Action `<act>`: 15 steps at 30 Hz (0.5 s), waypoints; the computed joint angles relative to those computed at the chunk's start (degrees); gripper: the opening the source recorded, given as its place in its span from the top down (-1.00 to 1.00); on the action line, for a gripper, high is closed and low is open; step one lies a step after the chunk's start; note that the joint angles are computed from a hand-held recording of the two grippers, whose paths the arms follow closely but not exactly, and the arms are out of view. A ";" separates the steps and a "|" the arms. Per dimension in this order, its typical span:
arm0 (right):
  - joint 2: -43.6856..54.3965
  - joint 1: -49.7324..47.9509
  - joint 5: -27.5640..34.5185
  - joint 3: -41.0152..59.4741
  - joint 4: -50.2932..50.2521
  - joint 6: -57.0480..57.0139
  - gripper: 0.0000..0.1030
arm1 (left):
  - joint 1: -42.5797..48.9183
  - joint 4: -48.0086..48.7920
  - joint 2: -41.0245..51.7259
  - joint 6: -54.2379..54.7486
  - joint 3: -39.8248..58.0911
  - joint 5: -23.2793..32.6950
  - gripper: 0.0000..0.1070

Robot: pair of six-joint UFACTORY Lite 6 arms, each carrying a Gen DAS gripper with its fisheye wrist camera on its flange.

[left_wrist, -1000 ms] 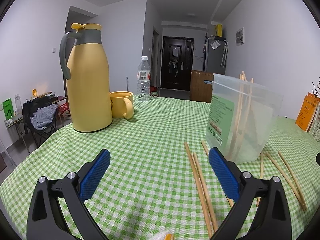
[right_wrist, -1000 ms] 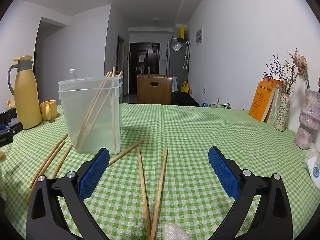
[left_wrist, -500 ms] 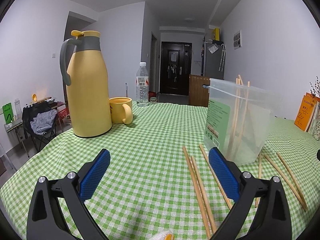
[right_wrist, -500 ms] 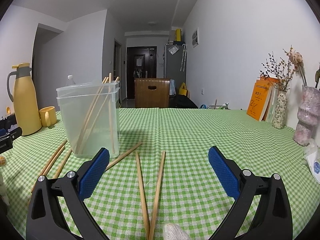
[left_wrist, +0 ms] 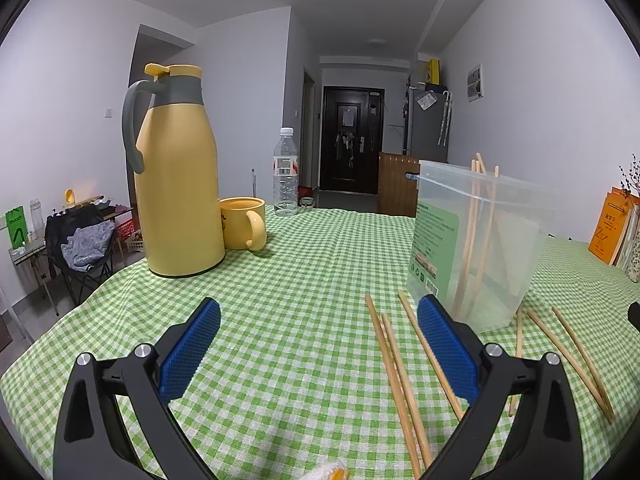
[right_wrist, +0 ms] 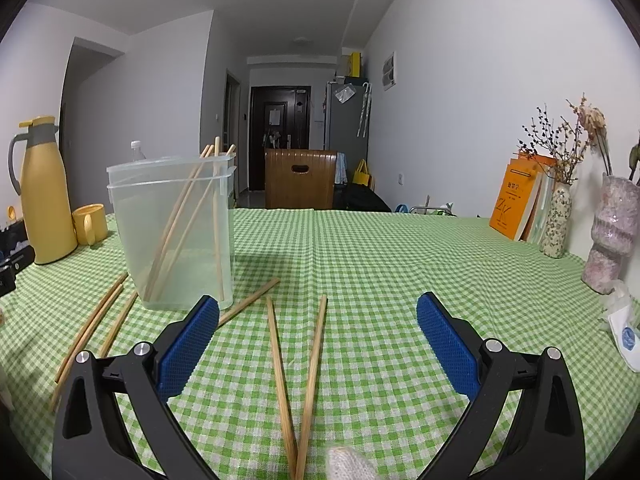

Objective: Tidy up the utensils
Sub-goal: 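Move the open right tool toward the loose chopsticks on the table, then lower the right tool and grasp one loose chopstick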

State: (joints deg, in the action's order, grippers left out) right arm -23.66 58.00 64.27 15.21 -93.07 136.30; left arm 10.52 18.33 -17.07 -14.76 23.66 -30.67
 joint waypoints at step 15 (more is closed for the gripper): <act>-16.24 -32.90 -36.09 0.48 2.03 -23.41 -0.85 | 0.81 1.72 -0.41 -1.26 -0.56 -1.28 -0.79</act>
State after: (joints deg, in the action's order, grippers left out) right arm -39.90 25.09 28.17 15.69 -91.04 112.89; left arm 11.33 20.04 -17.48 -16.02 23.10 -31.96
